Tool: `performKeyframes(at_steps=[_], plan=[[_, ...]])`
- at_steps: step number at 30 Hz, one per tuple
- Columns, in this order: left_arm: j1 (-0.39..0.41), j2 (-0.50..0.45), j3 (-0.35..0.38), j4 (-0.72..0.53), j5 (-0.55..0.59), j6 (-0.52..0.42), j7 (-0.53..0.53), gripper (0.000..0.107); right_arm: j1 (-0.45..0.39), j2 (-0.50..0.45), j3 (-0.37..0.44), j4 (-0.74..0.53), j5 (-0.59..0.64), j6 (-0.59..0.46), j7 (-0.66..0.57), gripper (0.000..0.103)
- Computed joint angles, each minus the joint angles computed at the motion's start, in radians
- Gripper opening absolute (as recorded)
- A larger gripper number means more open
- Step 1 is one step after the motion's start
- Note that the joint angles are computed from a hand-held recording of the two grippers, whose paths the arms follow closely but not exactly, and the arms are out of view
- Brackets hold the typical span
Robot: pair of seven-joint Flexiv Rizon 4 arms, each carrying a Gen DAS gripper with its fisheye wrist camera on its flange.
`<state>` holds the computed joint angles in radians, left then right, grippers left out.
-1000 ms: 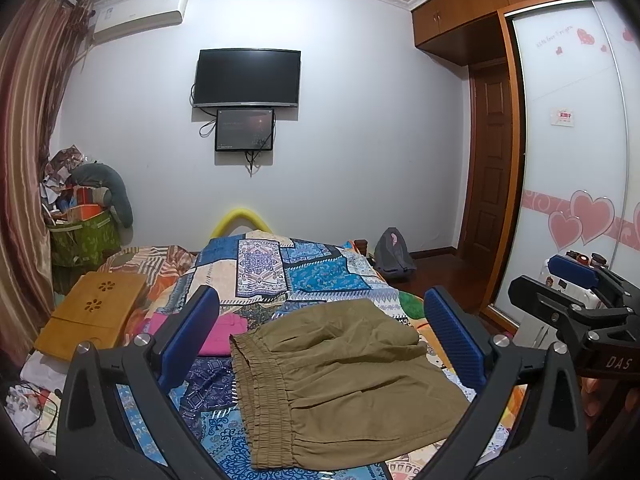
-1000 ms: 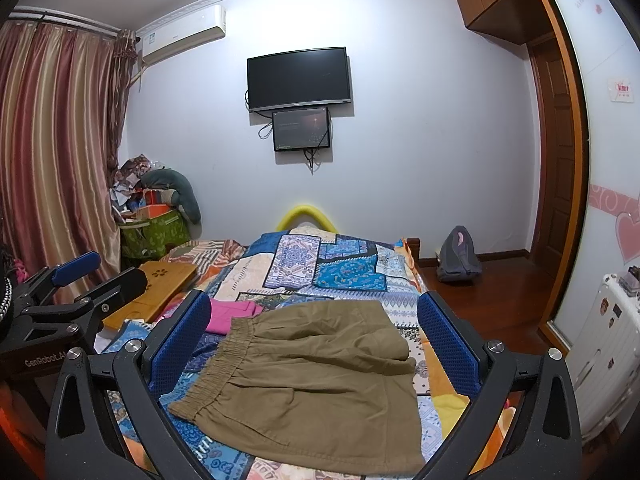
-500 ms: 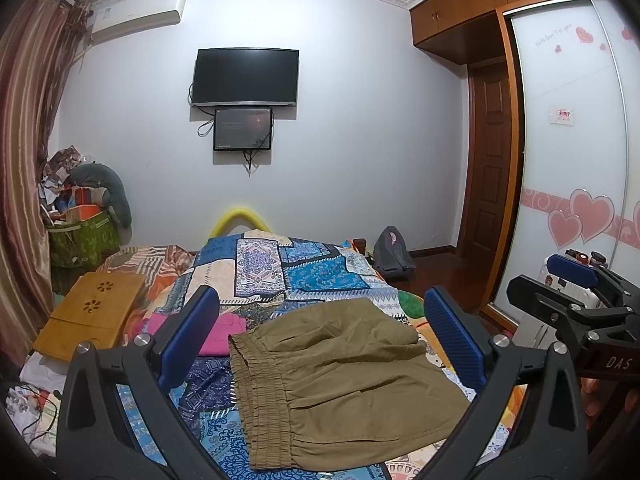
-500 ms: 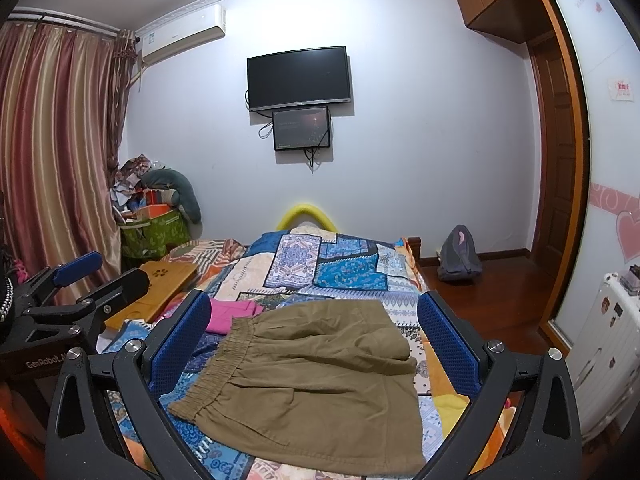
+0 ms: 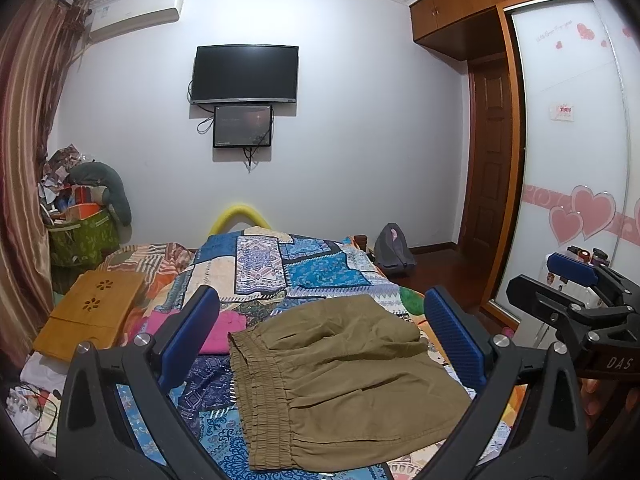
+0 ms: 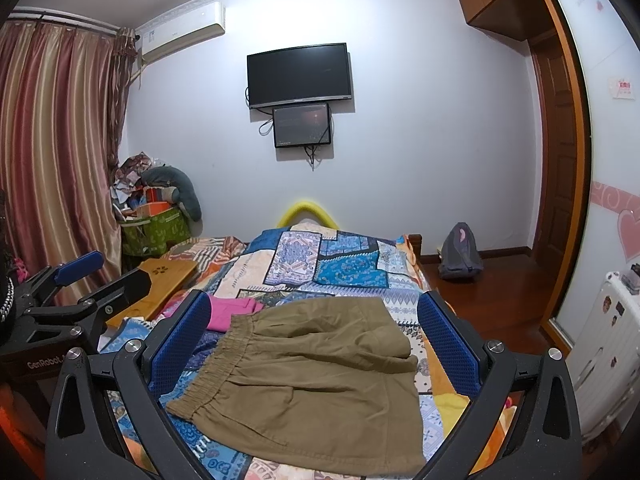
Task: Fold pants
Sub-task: 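Lower both tools and grasp the olive pants' waistband and leg edge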
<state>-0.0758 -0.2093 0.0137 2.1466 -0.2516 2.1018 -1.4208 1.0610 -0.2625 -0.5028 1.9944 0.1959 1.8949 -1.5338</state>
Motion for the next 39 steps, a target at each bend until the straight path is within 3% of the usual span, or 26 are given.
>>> performKeyframes(at_steps=[5,9,12,15,22,26,28,34,37,39], plan=[[0.003,-0.035,0.003,-0.033,-0.013,-0.018,0.026,0.103,-0.102,-0.048,0.082,-0.045,-0.04,-0.023,0.037,0.103],[0.004,-0.094,0.02,-0.096,-0.056,-0.062,0.056,0.103,-0.272,-0.122,0.214,-0.127,-0.126,-0.08,0.115,0.103],[0.106,-0.133,-0.044,-0.156,0.004,-0.145,0.014,0.103,-0.382,-0.18,0.3,-0.191,-0.184,-0.108,0.158,0.103],[0.151,-0.191,-0.057,-0.237,0.012,-0.227,-0.004,0.103,-0.453,-0.223,0.351,-0.245,-0.237,-0.137,0.192,0.103],[0.004,-0.39,0.202,-0.486,-0.069,-0.386,0.007,0.103,-0.527,-0.351,0.359,-0.406,-0.372,-0.219,0.258,0.103],[0.065,-0.48,0.178,-0.617,-0.061,-0.504,0.002,0.103,-0.612,-0.433,0.435,-0.528,-0.449,-0.283,0.266,0.103],[0.115,-0.524,0.134,-0.679,-0.049,-0.551,0.013,0.103,-0.657,-0.483,0.485,-0.604,-0.485,-0.331,0.255,0.103],[0.143,-0.68,0.182,-0.901,0.009,-0.759,-0.047,0.103,-0.746,-0.642,0.629,-0.842,-0.518,-0.513,0.145,0.103],[0.169,-0.733,0.167,-0.97,0.041,-0.822,-0.059,0.103,-0.765,-0.727,0.679,-0.981,-0.49,-0.618,0.067,0.103],[0.195,-0.772,0.141,-1.024,0.061,-0.862,-0.046,0.095,-0.768,-0.782,0.705,-1.084,-0.463,-0.712,0.026,0.102]])
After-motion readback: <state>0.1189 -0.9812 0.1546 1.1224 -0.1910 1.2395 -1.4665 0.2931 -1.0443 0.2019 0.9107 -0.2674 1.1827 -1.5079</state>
